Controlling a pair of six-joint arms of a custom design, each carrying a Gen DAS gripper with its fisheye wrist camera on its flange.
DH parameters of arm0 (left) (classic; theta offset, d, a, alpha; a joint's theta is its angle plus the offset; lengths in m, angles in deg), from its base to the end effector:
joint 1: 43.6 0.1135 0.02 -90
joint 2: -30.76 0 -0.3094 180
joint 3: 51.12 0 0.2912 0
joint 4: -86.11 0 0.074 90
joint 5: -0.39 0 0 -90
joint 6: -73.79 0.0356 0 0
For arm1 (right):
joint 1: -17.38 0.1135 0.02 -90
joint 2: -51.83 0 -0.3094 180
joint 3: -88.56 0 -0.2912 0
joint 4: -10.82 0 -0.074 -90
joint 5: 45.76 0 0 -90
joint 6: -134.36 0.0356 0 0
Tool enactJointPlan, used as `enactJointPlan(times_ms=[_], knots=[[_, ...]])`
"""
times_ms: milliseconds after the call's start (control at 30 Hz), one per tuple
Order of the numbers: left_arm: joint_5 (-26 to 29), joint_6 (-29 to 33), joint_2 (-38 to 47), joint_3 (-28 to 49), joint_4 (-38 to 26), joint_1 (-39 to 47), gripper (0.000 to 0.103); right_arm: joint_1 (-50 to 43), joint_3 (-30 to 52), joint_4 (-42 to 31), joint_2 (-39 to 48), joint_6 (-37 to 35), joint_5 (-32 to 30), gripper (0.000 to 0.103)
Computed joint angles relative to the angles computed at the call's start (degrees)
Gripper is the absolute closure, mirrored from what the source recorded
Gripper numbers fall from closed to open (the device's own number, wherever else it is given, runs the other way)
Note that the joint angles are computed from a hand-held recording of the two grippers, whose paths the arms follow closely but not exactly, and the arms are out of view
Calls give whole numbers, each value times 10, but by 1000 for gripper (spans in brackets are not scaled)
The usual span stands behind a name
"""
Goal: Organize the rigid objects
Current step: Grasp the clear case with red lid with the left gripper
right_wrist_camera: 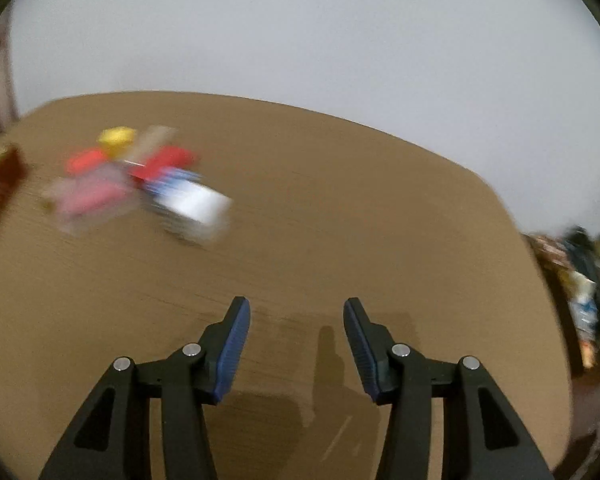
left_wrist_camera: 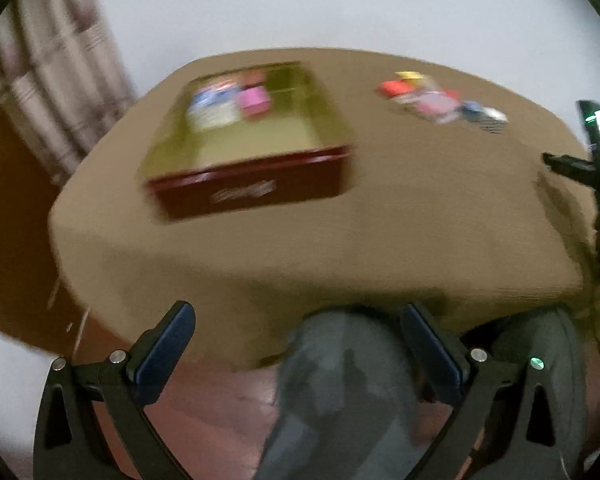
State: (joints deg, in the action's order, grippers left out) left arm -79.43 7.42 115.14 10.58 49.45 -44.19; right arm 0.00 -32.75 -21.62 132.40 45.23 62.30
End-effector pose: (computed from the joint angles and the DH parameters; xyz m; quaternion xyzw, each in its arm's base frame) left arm 0.3139 -0.0095 0.2153 0.2245 0.9343 -0.0312 0.2751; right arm 0.2853 -0.1009 0.2226 0.1966 0.9206 -0.1913 0.2780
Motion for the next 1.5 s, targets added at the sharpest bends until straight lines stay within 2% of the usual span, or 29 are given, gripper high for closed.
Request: enactJointPlan(times_ms=[133, 200, 233, 333, 467, 667, 833, 933, 1367, 1400, 1433, 1500], knots=[[55, 10, 33, 58, -16, -63, 1, -65, -40, 52, -2, -37, -9, 53], [79, 19, 72, 111, -34, -96, 1, -100, -36, 51, -2, -28, -66, 49], [95, 23, 97, 143, -43, -113, 1, -110, -37, 55, -4, -24, -81, 45], [112, 39, 170, 240, -69, -160, 1, -139, -29, 49, 2, -21, -126, 42], [91, 60, 271, 367, -86, -210, 1, -175, -39, 61, -8, -21, -176, 39], [85, 91, 425, 590, -211, -234, 5, -172, -63, 75, -41, 4, -212, 35], [80, 120, 481, 671, -266, -238, 24, -195, -69, 85, -59, 14, -242, 34], [66, 133, 519, 723, -304, -244, 29, -203, -72, 87, -68, 18, -254, 33], [44, 127, 609, 861, -395, -265, 30, -229, -80, 92, -92, 18, -290, 33], [48, 124, 626, 891, -425, -267, 33, -232, -82, 92, -94, 19, -291, 33], [49, 121, 637, 909, -444, -268, 42, -234, -83, 94, -96, 21, -293, 33], [36, 115, 620, 875, -429, -274, 52, -237, -82, 96, -96, 25, -293, 33]])
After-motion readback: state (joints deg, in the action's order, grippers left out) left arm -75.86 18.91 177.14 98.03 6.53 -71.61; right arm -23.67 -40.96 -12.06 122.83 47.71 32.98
